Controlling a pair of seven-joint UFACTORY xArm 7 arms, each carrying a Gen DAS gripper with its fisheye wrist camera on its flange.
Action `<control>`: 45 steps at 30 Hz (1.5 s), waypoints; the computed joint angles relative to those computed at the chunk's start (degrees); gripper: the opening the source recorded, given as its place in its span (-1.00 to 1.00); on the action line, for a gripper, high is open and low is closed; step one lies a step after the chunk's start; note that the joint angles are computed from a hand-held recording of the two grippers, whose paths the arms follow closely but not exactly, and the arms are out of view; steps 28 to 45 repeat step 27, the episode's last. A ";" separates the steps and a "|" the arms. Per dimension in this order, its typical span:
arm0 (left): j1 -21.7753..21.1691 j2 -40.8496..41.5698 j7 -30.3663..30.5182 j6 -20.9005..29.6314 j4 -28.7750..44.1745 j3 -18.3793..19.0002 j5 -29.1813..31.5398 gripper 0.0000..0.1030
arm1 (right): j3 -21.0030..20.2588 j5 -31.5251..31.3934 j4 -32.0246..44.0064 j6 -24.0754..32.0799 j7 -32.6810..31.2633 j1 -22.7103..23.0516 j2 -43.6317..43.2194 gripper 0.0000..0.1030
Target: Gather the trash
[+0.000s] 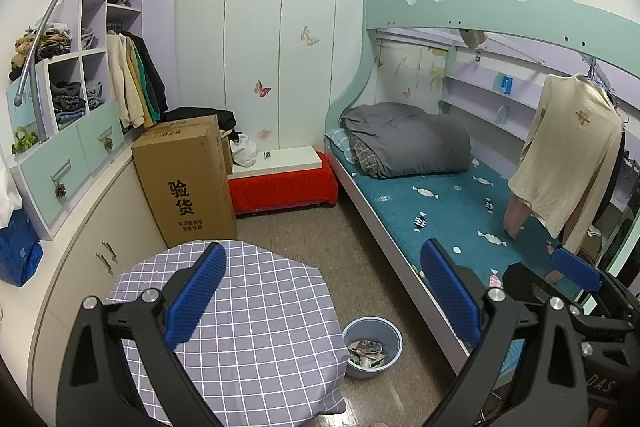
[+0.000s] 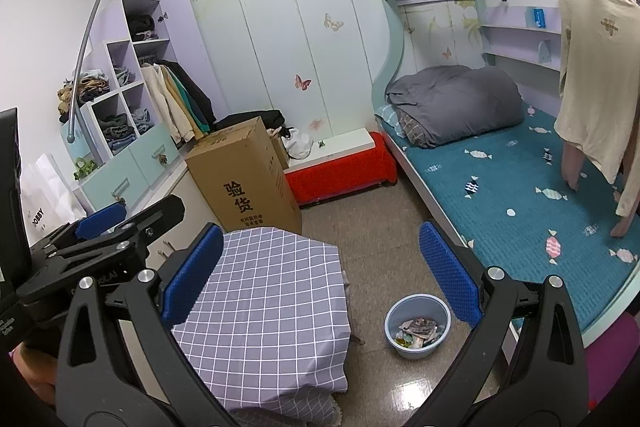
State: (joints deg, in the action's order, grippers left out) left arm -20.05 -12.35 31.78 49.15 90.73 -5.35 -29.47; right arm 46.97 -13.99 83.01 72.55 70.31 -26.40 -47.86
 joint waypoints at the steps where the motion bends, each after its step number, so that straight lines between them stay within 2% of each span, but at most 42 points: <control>1: 0.04 0.40 -0.22 0.17 0.49 -0.08 0.23 0.86 | -0.02 0.06 -0.05 -0.01 -0.03 -0.01 0.04 0.87; 19: 1.71 3.35 -3.30 1.62 2.38 -0.70 2.29 0.86 | 0.81 -1.78 0.41 -0.99 -0.06 1.88 5.79 0.87; 27: 3.00 6.00 -7.17 1.22 2.91 -1.27 6.43 0.86 | -0.33 -4.70 -1.37 -3.72 0.59 6.37 11.62 0.87; 45: 3.00 6.00 -7.17 1.22 2.91 -1.27 6.43 0.86 | -0.33 -4.70 -1.37 -3.72 0.59 6.37 11.62 0.87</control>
